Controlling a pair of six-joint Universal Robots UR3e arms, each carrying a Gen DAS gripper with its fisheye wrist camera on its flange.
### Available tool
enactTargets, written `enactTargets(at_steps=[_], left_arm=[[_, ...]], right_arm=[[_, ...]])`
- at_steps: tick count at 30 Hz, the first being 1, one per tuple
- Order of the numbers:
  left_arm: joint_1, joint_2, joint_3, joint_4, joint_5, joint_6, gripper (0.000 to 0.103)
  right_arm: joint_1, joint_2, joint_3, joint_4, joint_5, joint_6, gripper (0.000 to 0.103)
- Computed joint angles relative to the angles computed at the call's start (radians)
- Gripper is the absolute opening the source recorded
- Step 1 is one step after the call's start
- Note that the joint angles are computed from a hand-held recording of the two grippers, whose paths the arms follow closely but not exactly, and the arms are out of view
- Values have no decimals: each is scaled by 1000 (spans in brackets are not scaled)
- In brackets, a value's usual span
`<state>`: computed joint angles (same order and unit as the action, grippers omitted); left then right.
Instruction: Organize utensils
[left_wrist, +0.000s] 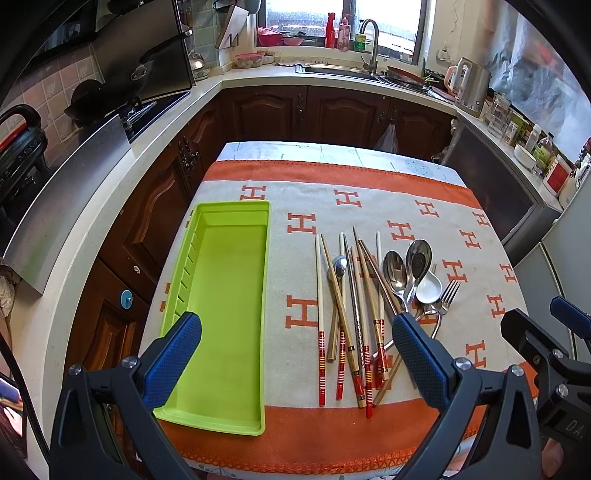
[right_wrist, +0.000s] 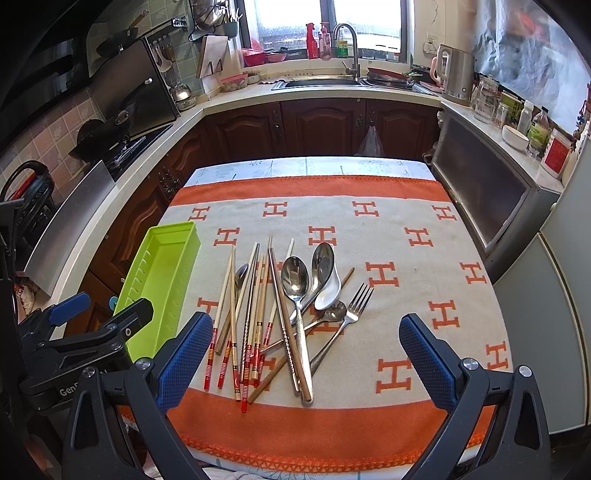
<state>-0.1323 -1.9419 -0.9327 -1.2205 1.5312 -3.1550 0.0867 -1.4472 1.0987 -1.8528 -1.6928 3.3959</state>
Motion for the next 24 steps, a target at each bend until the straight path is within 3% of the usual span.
enactTargets(at_steps=[24], left_arm=[[-11, -7, 22, -53, -20, 39, 102]], right_arm=[[20, 12, -19, 8, -5, 14, 102]])
